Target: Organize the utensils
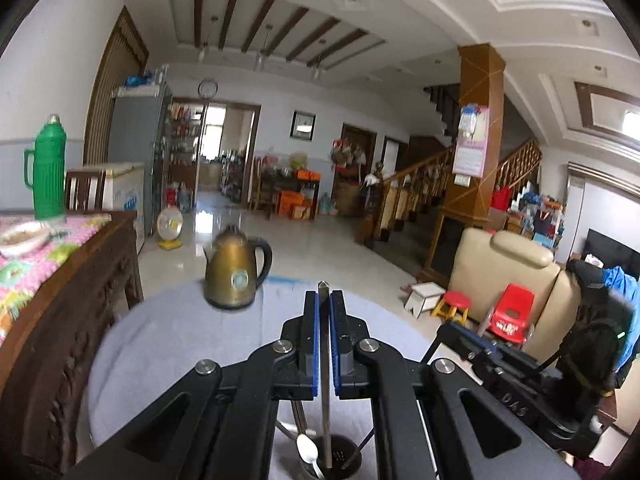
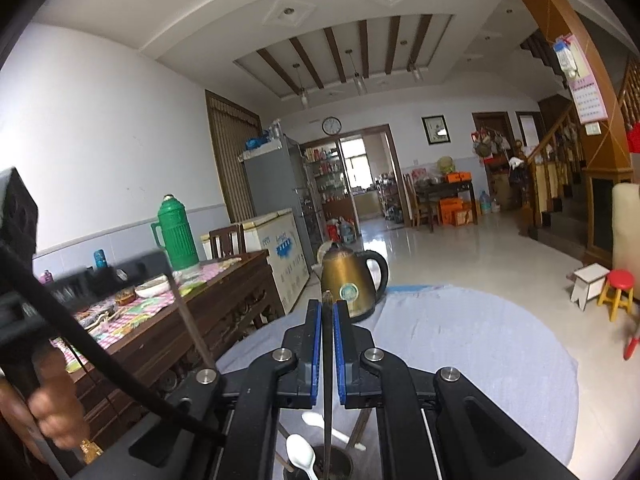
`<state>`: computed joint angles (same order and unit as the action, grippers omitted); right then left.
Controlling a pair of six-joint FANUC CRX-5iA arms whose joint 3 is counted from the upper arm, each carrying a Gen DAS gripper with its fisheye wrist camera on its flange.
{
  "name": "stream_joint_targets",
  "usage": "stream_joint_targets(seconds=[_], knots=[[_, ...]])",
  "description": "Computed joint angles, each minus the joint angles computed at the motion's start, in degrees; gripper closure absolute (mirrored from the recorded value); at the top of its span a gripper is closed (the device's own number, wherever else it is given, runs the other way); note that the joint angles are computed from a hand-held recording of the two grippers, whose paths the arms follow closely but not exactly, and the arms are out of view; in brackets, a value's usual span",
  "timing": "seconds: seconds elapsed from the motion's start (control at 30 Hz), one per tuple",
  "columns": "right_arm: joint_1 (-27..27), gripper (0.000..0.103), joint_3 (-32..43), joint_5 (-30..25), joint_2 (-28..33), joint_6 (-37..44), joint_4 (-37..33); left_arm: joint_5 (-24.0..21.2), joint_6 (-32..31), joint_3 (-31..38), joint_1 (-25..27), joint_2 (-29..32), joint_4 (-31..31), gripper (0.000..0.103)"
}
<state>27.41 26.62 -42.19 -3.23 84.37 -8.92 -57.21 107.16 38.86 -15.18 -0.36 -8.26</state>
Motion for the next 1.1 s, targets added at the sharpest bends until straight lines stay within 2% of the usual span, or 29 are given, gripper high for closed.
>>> stream_joint_targets(seconds=[0.23,0.37,0.43,0.5,0.57,0.63,0.73,0.8,0.9,1.1], knots=[[-1.55,0.096,0.84,-4.17,1.47,0.62,-1.19,-4.14,3.10,-1.98,0.41,2.74,1.94,0.098],[-3.53,0.095,4.71,-9.96,4.29,1.12,-4.72,-9.67,3.63,1.03,-1.15,5.35,-0.97,0.098],[-5.16,0.088,6.42,-12.59,5.21,1.23,-7.82,-11.04,2.91,1.84,-2.02,5.63,-2.27,0.096],[-6.37,0.070,6.52,-12.43,5.23,1.06,-9.65,-12.48,2.75,2.58,-3.65,5.36,-5.49,0.085],[-7.81,0.057,5.42,-10.97,4.47,0.88,-11.44,-15.27,3.54,4.83,-6.90,5.73,-12.41,0.056],[-8.74,0.056,3.67,-8.73,3.37,0.59,-11.94,-17.79,3.97,6.74,-10.07,6.05,-19.09,0.050],[-8.99,0.056,2.98,-8.09,3.20,-0.66,-10.45,-22.56,3.41,9.21,-14.18,6.89,-26.80,0.045],[-9.76,0.056,2.99,-8.59,3.42,-1.55,-10.65,-25.81,3.26,10.87,-15.50,7.71,-29.66,0.044],[-10.53,0.056,2.84,-9.32,3.46,-2.57,-11.07,-28.69,3.37,11.88,-15.17,8.18,-30.63,0.044],[-10.30,0.056,1.67,-9.40,2.61,-3.73,-9.60,-31.39,4.69,10.89,-15.98,7.19,-33.92,0.044]])
